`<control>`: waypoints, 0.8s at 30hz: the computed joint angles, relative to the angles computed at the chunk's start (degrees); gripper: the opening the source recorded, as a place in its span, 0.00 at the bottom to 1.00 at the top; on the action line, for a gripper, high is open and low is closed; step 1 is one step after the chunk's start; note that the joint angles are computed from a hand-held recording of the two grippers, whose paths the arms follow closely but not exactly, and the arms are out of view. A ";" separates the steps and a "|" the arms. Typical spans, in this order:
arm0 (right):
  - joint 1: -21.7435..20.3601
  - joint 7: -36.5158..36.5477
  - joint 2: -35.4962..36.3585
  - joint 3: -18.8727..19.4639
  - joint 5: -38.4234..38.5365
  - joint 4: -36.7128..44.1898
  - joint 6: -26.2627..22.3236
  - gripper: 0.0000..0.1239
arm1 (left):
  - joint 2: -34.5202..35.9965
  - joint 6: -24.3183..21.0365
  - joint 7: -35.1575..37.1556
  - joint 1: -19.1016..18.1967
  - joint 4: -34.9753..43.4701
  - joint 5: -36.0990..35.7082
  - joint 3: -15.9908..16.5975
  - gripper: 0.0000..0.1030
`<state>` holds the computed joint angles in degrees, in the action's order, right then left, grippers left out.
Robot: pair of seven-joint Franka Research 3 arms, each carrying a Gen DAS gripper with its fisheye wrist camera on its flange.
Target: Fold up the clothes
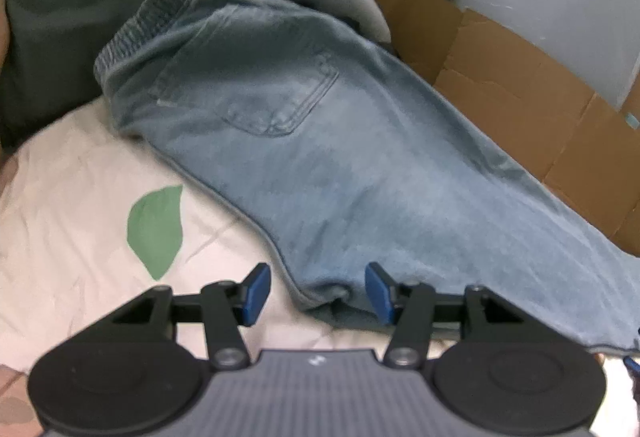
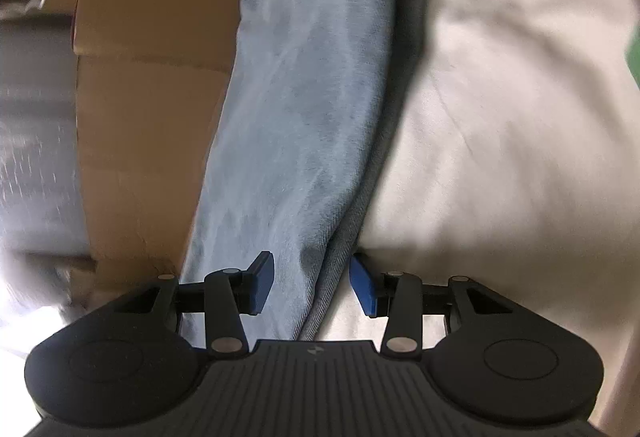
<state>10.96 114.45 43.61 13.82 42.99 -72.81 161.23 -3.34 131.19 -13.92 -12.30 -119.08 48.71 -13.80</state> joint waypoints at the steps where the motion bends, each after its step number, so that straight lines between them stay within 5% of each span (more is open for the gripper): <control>1: -0.17 -0.15 -0.19 0.43 0.85 -0.80 1.51 0.39 | -0.29 0.47 -0.56 0.11 -0.60 -0.02 0.13 0.54; 7: -0.66 -0.23 -1.13 1.42 3.68 -4.76 11.12 0.38 | -4.40 11.46 -10.74 2.77 -7.46 -2.05 1.51 0.58; 16: -1.63 2.50 1.67 2.76 1.81 -2.74 17.06 0.38 | -6.95 19.05 -21.22 7.25 -11.47 -0.17 0.60 0.58; 24: -2.42 4.91 3.25 3.96 -0.24 -1.41 18.86 0.32 | -7.31 33.11 -38.16 12.42 -15.51 10.50 0.25 0.49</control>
<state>8.54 119.36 46.86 17.78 42.75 -74.22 180.09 -10.65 164.30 -52.09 0.12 -134.59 59.21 -13.55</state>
